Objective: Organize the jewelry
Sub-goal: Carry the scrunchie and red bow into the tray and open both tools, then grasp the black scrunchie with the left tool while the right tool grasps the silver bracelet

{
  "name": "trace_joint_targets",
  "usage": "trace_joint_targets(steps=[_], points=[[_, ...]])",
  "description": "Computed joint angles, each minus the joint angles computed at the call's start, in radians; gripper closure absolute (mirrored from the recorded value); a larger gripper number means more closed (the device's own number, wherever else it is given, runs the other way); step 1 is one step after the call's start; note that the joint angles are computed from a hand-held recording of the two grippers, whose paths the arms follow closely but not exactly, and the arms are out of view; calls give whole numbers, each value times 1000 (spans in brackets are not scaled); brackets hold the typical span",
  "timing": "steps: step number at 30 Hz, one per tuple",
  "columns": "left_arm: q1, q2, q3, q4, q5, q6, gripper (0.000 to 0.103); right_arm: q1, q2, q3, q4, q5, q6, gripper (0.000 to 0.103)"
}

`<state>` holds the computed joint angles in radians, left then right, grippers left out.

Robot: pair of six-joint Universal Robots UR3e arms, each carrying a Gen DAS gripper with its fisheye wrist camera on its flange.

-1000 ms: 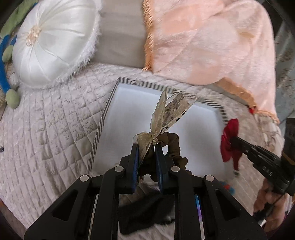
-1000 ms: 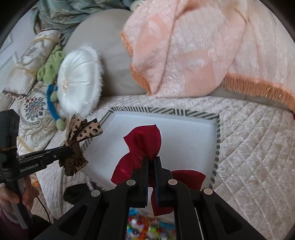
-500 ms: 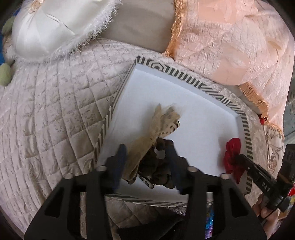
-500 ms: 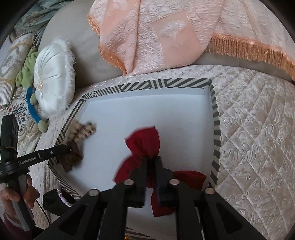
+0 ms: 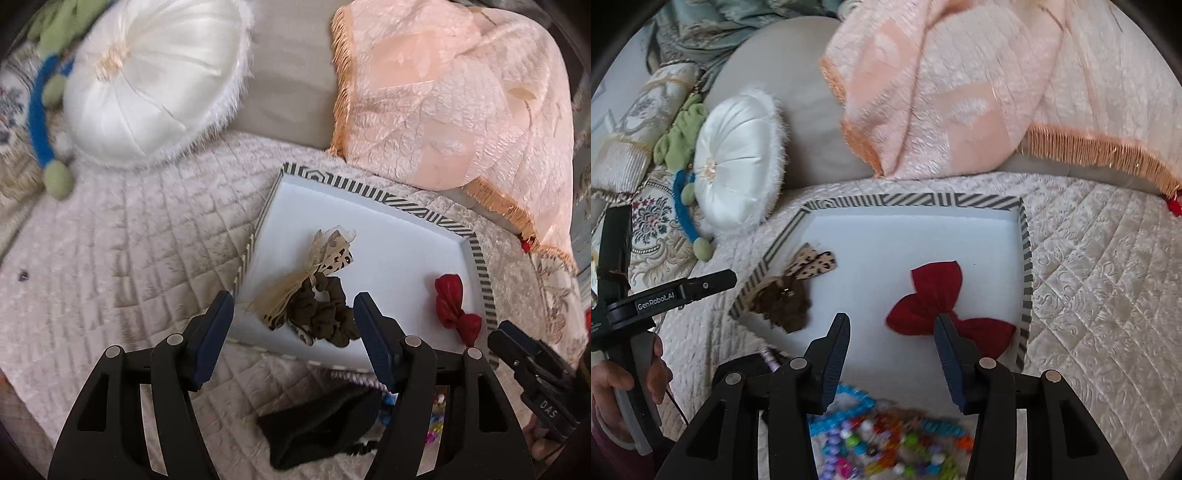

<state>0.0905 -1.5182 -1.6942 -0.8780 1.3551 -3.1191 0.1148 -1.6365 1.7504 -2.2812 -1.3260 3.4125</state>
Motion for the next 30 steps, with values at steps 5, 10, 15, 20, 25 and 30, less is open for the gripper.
trace_joint_targets(steps=[5, 10, 15, 20, 25, 30], points=[[-27, 122, -100, 30, 49, 25, 35, 76, -17, -37, 20, -49, 29, 57], [-51, 242, -197, 54, 92, 44, 35, 146, -43, -62, 40, -95, 62, 57], [-62, 346, -268, 58, 118, 51, 35, 219, -63, -91, 59, -154, 86, 57], [-65, 424, -318, 56, 131, 57, 35, 266, -81, -84, 58, -173, 117, 49], [-66, 465, -343, 45, 136, 59, 35, 293, -97, -71, 66, -181, 133, 49], [-36, 512, -368, 9, 108, 74, 35, 310, -120, -62, 77, -196, 142, 49]])
